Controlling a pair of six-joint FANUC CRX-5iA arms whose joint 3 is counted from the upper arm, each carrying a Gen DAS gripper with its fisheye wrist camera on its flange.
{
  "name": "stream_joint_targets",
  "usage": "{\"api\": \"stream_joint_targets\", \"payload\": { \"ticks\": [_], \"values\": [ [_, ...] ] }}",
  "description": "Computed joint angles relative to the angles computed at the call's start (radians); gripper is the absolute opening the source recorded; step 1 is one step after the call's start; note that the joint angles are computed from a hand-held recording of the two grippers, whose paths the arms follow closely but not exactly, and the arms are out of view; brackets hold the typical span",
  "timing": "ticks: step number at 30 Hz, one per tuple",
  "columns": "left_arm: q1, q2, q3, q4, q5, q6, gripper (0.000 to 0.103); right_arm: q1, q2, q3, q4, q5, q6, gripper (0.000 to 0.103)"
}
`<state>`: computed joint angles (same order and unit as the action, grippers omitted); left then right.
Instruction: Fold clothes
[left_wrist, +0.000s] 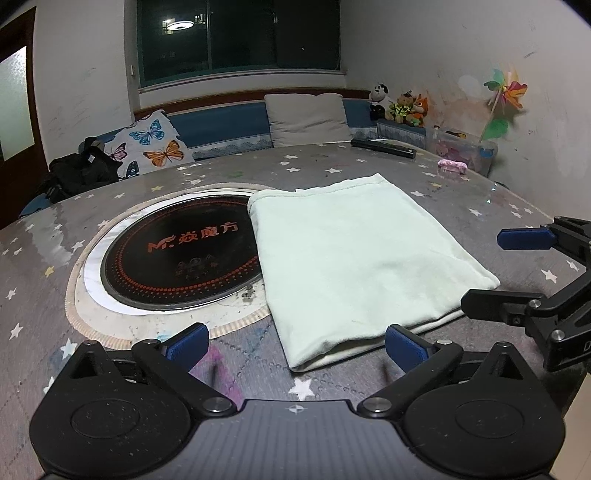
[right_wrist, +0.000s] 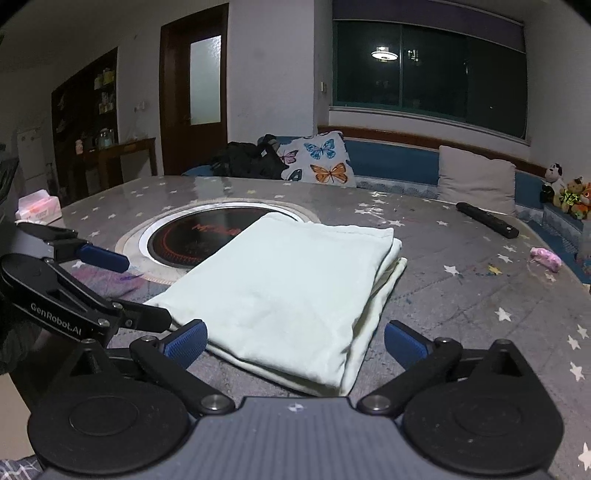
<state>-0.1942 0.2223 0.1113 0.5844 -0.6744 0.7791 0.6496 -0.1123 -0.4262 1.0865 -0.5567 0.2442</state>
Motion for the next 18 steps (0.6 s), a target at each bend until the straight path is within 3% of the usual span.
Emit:
{"api": "stream_joint_targets", "payload": {
  "ticks": [9, 18],
  "values": [
    [0.001, -0.024, -0.023, -0.018, 0.013, 0.022, 0.103, 0.014, 0.003, 0.011, -0.024, -0.024, -0.037, 0.103],
    [0.002, -0.039, -0.028, -0.047, 0.008, 0.077, 0.103, 0.043, 0.020, 0.034, -0.015, -0.112, -0.091, 0.103]
  ]
}}
